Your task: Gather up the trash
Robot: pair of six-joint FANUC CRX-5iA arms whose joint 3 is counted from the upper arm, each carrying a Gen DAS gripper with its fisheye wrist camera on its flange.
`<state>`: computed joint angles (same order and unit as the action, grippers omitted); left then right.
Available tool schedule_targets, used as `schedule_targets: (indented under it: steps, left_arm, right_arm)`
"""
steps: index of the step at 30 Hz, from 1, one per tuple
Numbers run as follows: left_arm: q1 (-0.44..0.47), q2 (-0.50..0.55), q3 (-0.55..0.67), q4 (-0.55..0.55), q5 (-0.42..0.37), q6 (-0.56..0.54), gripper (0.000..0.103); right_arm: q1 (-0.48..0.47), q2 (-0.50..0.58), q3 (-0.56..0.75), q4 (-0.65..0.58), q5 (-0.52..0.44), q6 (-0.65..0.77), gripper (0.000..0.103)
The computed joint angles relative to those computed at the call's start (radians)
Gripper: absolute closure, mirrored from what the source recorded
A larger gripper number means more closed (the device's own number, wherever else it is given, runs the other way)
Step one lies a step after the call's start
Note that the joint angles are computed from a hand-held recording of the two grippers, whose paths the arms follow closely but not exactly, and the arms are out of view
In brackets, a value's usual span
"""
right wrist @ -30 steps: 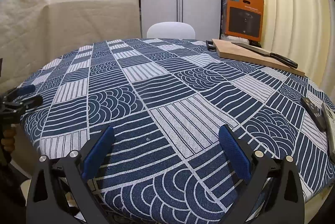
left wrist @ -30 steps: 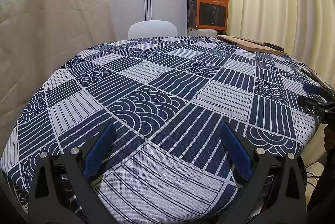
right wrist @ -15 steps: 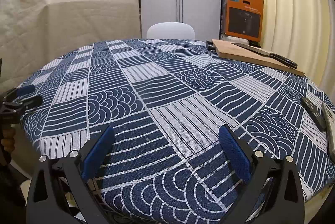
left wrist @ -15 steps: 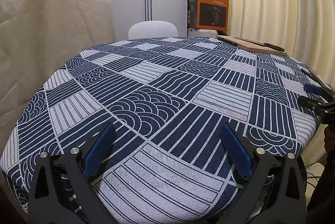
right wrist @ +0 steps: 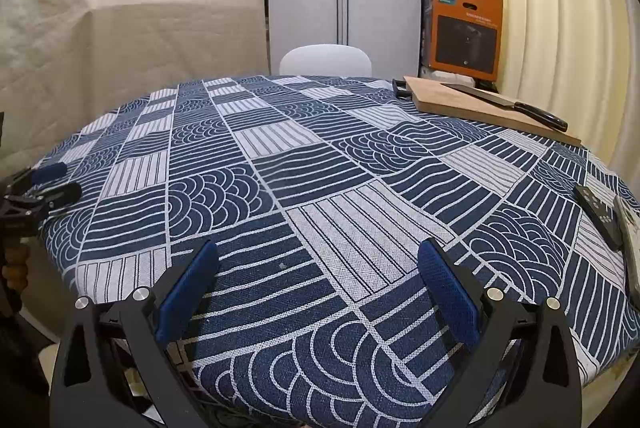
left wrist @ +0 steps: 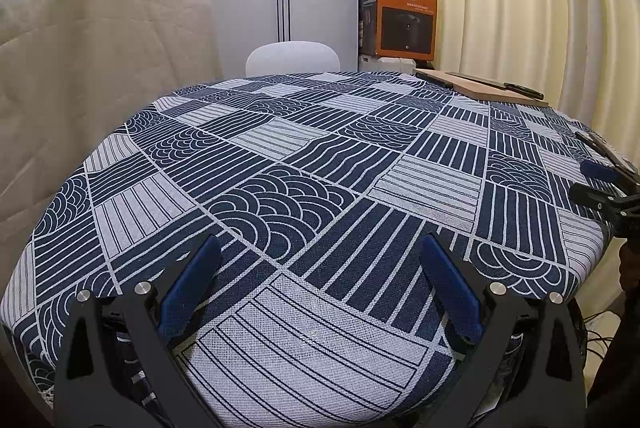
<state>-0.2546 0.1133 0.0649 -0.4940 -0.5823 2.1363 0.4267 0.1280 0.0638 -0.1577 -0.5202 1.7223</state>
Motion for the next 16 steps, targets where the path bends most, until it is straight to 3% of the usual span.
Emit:
schedule_targets:
  steps: [16]
  left_arm:
    - [-0.005, -0.003, -0.006, -0.025, 0.015, 0.025, 0.006]
  right_arm:
    - [-0.01, 0.011, 0.035, -0.047, -0.043, 0.052, 0.006]
